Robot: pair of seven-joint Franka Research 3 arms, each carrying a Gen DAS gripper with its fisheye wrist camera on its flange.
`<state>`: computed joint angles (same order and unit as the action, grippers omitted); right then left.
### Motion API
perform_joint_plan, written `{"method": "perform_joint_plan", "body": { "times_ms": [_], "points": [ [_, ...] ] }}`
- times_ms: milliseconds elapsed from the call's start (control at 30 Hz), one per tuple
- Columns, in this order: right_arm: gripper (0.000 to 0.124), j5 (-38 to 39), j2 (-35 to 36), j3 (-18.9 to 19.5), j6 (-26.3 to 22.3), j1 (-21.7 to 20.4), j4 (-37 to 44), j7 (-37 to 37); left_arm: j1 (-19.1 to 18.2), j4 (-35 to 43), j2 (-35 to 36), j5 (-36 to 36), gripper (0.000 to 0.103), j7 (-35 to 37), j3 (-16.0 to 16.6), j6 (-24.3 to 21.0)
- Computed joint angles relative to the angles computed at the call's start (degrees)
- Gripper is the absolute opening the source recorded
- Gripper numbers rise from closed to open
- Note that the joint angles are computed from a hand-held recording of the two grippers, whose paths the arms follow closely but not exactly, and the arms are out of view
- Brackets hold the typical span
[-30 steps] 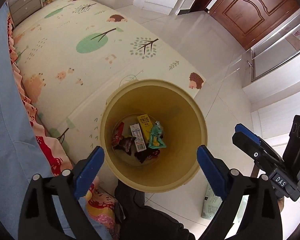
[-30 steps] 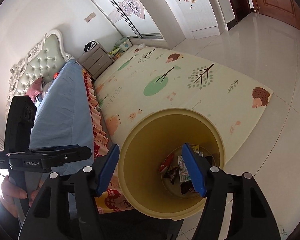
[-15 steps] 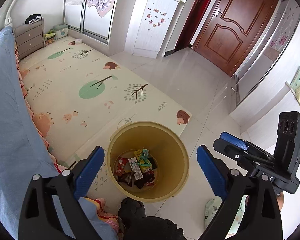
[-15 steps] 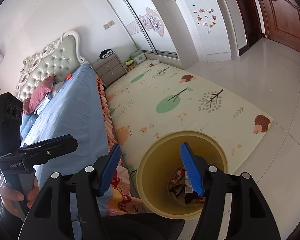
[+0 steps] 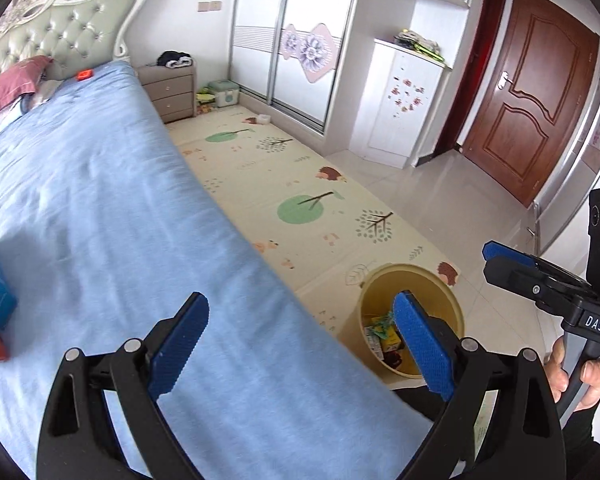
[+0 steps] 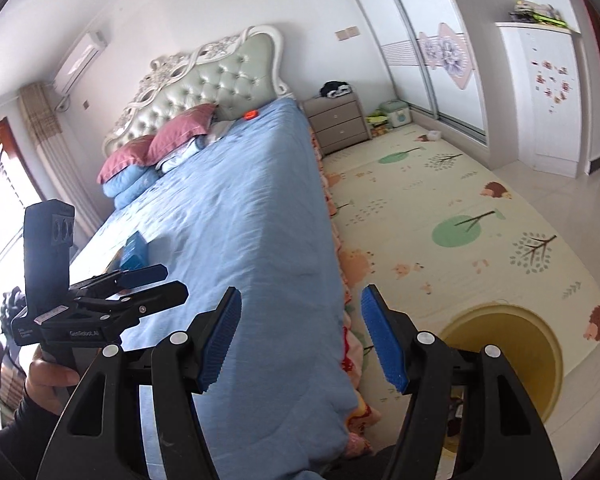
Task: Collect trash
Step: 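Move both open tools back over the bed toward the sock and blue box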
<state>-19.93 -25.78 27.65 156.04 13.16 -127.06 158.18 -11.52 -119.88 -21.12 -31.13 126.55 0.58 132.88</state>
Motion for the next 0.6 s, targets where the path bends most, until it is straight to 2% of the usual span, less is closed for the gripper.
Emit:
{"method": "perform_joint_plan", "body": {
  "times_ms": [133,333,433,600],
  "points": [
    [0.062,-4.42,10.60,2.13,0.69,0.61,10.33,-1.49,3.47,0.16,-1.13,1.89,0.093,-0.05,2.87,0.45],
    [0.062,-10.13,25.88,2.19,-0.88,5.87,26.22,-4.23,8.66,1.40,-0.60,4.44,0.094,0.20,6.38,0.77],
    [0.062,-9.71,32.86,1.40,-2.00,9.27,34.09,-8.55,11.15,2.09,0.80,6.06,0.094,-0.12,6.97,2.05],
    [0.062,-7.76,43.96,0.13,-6.59,14.96,48.40,-16.21,14.17,4.03,4.44,6.46,0.095,2.40,7.91,2.57]
  ]
}}
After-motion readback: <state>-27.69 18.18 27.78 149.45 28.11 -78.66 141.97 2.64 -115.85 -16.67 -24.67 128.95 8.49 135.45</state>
